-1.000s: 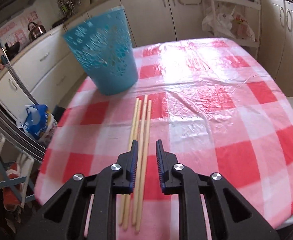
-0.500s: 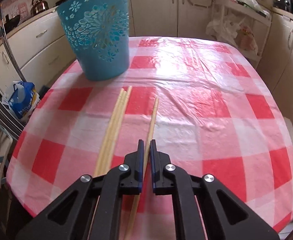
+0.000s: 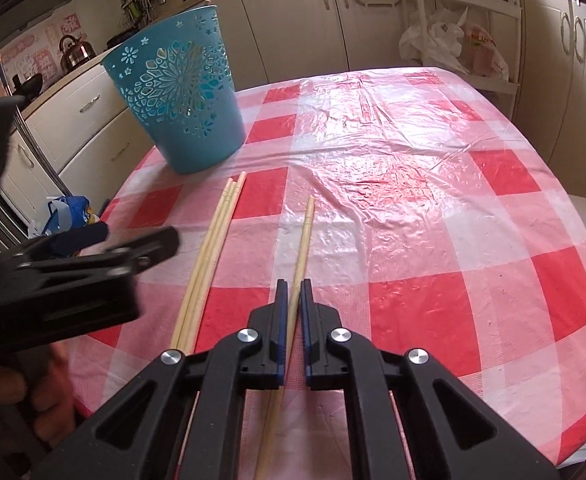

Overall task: Organize utensils
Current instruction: 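Position the right gripper around a chopstick while the left gripper moves to another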

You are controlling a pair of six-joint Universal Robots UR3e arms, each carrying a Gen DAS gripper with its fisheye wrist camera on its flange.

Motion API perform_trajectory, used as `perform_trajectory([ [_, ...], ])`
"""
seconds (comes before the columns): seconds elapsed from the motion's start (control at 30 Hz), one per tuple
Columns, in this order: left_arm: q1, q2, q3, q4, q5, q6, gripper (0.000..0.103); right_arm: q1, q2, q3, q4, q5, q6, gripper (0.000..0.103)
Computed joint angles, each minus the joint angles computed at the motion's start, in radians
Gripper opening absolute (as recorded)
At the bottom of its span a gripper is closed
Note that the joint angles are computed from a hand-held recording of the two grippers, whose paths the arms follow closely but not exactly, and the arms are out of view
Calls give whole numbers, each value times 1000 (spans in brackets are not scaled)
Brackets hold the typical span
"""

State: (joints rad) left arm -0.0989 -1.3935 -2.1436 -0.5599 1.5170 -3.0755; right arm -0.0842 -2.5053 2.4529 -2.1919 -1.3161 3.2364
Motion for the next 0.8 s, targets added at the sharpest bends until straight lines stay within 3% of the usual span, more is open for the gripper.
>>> perform_trajectory([
  [0.43, -32, -133, 89, -7, 28, -3, 93, 6, 18, 9, -34, -5, 7, 8],
  [0.6, -51, -138, 93, -8, 53, 6, 83, -4, 10, 15, -39, -8, 0, 13],
  [0.67, -47, -130, 87, -6, 45, 15, 80, 4, 28, 17, -67, -18, 7, 21],
  [0.8, -29, -125, 69, 32, -11, 95, 63, 120, 165, 3, -212, -126, 59, 29],
])
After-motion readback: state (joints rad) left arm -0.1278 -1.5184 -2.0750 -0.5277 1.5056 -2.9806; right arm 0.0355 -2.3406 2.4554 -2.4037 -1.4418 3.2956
